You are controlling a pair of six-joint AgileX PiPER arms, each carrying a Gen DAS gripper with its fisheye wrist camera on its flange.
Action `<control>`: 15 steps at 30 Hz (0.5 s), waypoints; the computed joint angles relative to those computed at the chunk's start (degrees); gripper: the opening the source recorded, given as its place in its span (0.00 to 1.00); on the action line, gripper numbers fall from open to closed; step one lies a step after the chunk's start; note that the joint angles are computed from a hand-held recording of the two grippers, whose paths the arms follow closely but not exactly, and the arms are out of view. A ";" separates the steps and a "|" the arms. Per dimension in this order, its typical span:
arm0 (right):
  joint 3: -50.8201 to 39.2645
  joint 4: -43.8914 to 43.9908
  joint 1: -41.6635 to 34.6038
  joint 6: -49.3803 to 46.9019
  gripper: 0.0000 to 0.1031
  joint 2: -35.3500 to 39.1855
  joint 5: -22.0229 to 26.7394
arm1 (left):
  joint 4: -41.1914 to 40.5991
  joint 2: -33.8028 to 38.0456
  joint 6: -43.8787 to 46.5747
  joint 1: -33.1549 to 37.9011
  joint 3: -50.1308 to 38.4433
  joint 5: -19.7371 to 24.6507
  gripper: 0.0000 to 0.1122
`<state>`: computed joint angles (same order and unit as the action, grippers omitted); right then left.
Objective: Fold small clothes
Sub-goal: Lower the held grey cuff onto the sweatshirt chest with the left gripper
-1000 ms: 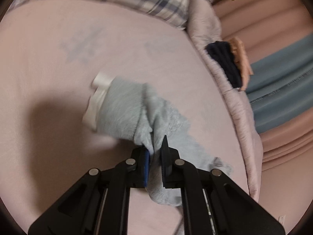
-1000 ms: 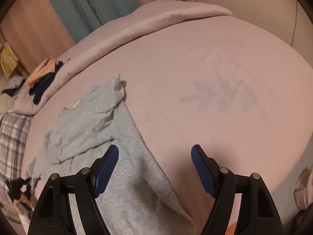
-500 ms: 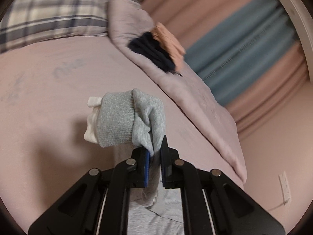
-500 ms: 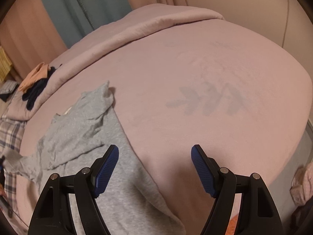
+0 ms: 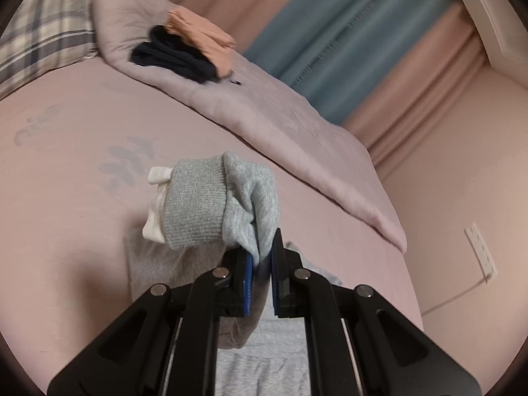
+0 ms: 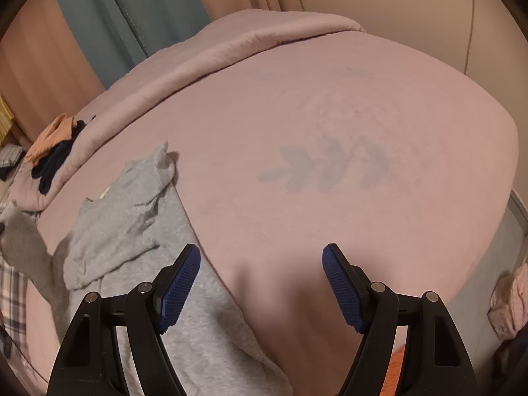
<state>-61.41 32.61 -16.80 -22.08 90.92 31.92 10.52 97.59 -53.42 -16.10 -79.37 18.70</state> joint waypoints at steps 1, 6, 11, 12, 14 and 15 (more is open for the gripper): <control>-0.01 0.06 -0.12 -0.04 0.74 0.13 0.02 | -1.52 1.07 1.70 -0.51 -1.26 0.37 0.07; -0.13 0.94 -0.84 -1.04 0.74 0.72 0.31 | -4.69 6.57 6.23 -3.27 -7.04 3.17 0.07; -0.08 1.60 -1.63 -2.11 0.74 1.06 0.48 | -10.46 13.67 13.31 -5.33 -14.30 6.99 0.07; -0.11 1.76 -1.84 -2.37 0.74 1.20 0.53 | -10.65 15.10 13.75 -5.83 -15.67 7.85 0.07; -0.30 2.19 -2.32 -2.96 0.74 1.58 0.73 | -11.75 17.81 15.20 -6.49 -18.35 9.75 0.07; -0.42 2.36 -2.58 -3.22 0.74 1.76 0.85 | -12.30 19.38 15.91 -6.79 -20.06 10.83 0.07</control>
<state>-61.83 34.97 -19.38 -25.29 92.68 32.77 -1.78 116.98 -37.51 -22.88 -99.43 29.53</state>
